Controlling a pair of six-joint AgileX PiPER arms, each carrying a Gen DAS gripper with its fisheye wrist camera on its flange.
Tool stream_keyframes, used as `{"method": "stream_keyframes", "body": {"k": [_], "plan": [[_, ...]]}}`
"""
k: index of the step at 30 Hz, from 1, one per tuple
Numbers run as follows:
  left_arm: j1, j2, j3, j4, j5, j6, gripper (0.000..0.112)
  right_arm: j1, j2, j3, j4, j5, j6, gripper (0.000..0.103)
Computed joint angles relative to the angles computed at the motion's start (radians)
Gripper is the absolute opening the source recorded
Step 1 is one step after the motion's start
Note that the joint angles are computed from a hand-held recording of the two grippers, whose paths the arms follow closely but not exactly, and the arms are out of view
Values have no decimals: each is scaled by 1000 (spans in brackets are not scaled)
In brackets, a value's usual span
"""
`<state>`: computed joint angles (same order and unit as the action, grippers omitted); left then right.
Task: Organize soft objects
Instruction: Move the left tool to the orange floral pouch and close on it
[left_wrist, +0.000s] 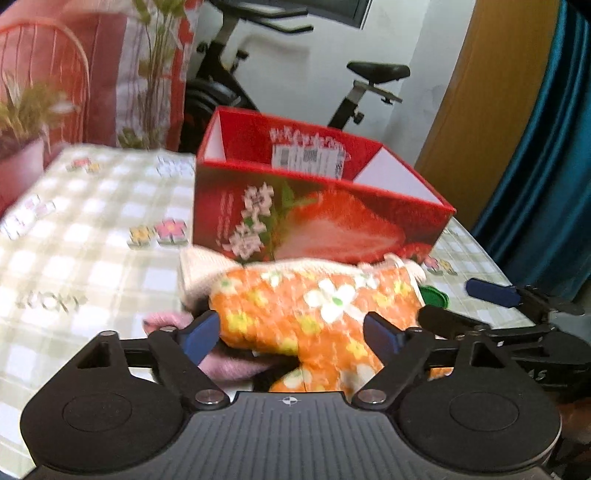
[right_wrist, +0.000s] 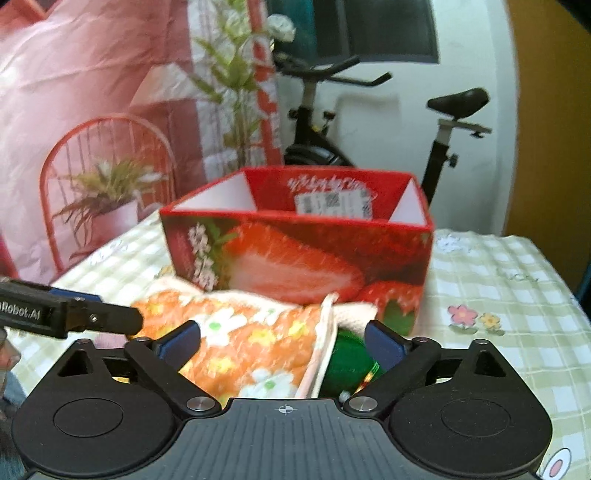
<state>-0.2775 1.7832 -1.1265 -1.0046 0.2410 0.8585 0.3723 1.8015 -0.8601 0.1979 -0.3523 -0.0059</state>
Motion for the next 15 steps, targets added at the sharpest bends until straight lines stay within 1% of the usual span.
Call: {"method": "stream_keyframes", "body": {"k": [1, 4, 8, 11, 12, 14, 15], "plan": [[8, 8, 3, -38, 12, 31, 79, -1, 10, -10, -16, 19, 12, 85], [23, 35, -4, -43, 31, 12, 73, -15, 29, -19, -111, 50, 104, 80], [36, 55, -10, -99, 35, 46, 73, -22, 56, -35, -161, 61, 155, 80], [39, 67, -9, -139, 43, 79, 73, -41, 83, -48, -280, 69, 292, 79], [39, 76, -17, -120, 46, 62, 73, -51, 90, -49, -335, 65, 352, 79], [26, 92, -36, -27, 44, -30, 73, -70, 99, -46, -435, 49, 472, 79], [24, 101, -44, -1, 49, -52, 73, -79, 101, -44, -473, 38, 514, 80]]}}
